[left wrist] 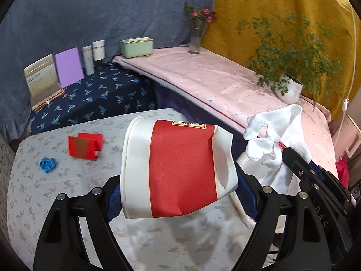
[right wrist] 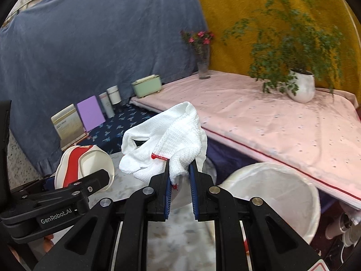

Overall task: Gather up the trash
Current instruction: 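Carry the cup with the left tool while the right tool carries the socks to the bin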

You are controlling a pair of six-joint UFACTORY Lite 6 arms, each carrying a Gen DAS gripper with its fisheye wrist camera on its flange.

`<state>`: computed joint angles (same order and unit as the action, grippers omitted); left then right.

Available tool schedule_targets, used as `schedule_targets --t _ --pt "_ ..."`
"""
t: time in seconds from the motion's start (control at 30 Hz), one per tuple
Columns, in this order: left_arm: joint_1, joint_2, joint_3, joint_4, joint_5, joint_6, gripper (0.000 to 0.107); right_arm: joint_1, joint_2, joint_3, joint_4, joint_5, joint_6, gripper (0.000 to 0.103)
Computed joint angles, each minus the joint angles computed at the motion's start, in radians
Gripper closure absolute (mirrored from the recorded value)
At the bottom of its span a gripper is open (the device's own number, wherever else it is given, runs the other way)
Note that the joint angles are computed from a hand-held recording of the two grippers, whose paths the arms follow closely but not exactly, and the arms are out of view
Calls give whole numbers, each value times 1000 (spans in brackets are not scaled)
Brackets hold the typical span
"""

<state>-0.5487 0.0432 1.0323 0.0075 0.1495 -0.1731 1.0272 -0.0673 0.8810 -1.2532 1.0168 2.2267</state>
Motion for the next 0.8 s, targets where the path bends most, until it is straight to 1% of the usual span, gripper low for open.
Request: schedule_targets --t 0.1,0.17,0.37,0.47,0.63,0.8 --pt "-90 19 26 267 13 -291 28 18 -113 -103 26 43 14 89" --pt "-136 34 42 393 23 -427 28 32 -175 -159 45 73 22 89" --pt "-265 101 106 628 63 -690 28 69 -367 -320 105 151 32 89" --pt "-316 140 142 692 84 -763 28 84 -441 -383 128 178 40 89" --pt "-386 217 212 745 114 -827 28 93 -554 -475 161 204 41 89" --pt "-430 287 275 739 130 -829 28 72 -642 -553 178 193 36 88"
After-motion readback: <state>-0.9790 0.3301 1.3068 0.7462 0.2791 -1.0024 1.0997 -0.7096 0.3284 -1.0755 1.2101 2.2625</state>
